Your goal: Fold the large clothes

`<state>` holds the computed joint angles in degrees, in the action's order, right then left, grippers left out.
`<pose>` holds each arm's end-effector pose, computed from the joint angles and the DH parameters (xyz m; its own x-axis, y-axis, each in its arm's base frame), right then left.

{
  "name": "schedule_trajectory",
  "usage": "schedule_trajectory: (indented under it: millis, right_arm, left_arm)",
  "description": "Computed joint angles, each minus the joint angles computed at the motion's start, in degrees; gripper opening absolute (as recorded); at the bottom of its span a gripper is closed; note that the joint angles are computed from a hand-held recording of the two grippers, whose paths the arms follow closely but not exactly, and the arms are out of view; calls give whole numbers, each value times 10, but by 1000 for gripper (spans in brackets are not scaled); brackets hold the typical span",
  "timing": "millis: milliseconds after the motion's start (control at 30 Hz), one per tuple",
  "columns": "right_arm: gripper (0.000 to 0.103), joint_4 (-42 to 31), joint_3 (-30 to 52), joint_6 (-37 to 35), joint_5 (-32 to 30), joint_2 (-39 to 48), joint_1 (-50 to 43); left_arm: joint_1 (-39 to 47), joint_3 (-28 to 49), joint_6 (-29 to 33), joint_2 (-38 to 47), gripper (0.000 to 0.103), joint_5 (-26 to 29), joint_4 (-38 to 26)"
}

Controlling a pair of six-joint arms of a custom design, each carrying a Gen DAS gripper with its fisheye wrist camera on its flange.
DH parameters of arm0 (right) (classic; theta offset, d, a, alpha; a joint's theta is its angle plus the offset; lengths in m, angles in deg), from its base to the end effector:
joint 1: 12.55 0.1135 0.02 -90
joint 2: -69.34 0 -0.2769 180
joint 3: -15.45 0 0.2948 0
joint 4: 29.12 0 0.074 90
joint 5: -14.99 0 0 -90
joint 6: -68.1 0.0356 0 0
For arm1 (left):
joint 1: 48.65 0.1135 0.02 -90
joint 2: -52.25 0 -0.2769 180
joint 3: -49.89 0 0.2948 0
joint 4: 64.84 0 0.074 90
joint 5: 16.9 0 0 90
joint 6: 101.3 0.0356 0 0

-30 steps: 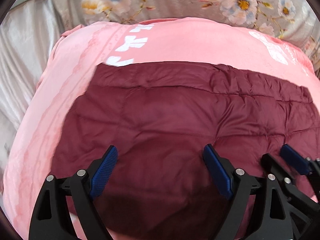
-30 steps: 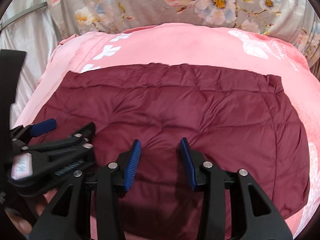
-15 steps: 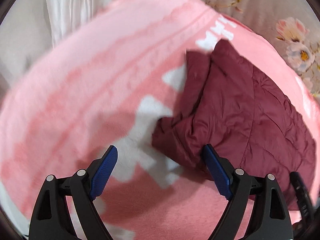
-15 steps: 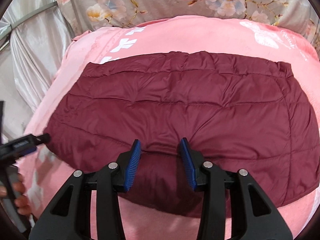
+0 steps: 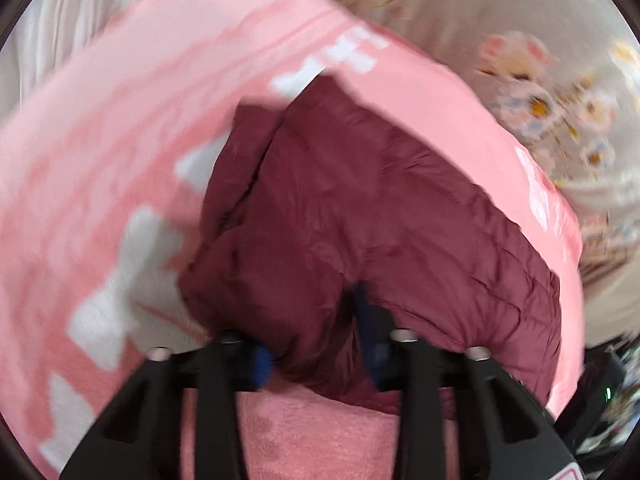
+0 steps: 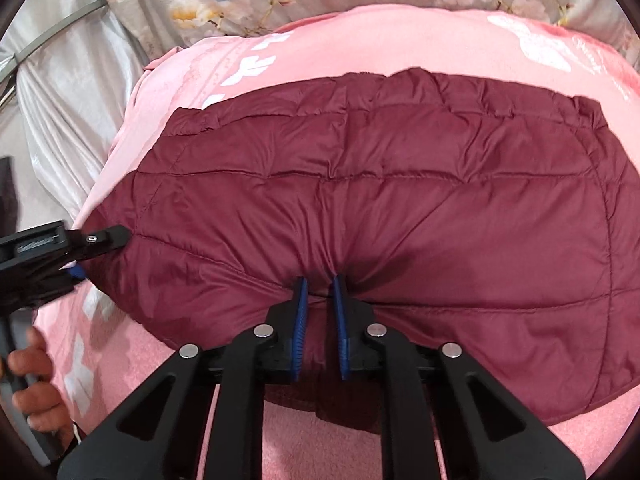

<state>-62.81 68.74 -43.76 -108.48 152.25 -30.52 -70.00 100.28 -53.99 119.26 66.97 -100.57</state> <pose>0.2807 -0.0704 0.1499 -0.7968 -0.0681 -0.6003 -0.2963 0.9100 0.2901 0.2446 -0.0915 0.1975 -0.7463 -0.4321 -0.5063 -0.2786 0.8936 -0.3520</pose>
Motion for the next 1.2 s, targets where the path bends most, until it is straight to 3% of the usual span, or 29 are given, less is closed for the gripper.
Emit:
schedule_trajectory:
  millis: [67,233,367,600,700,833,1000,1033,1133,1200]
  right_arm:
    - [12,-1,7,2,-1,12,1]
    - [12,-12,14,-2,-8,17,-4]
    - [12,-108,23,-50,-68,-21,-72]
    - [11,-170,31,-111,-84,17,-125]
    - [12,-233,51,-157,-108,14,-185]
    - [13,-242,61,-182,-94,-13,-281]
    - [15,-262,97,-224,-111,-30,-399]
    - [20,-267,104,-229,-118,-34,-411]
    - [39,-292,134,-233,-158,-49,-435]
    - [42,-305,147,-236,-183,-65,-433]
  left_arm:
    - [-38,27,22,-18,11,-39,-19]
    - [-120,110,68,-7,9,-80,-32]
    - [-199,183,94,34,9,-95,-34]
    - [-266,289,115,157,9,-73,-35]
    - [-283,330,116,221,9,-72,-46]
    - [-294,376,108,293,11,-65,-66]
    - [-300,395,97,331,20,-31,-92]
    - [-299,377,97,313,28,-19,-80]
    - [-295,321,87,244,70,0,-54]
    - [-289,278,77,182,76,-10,-30]
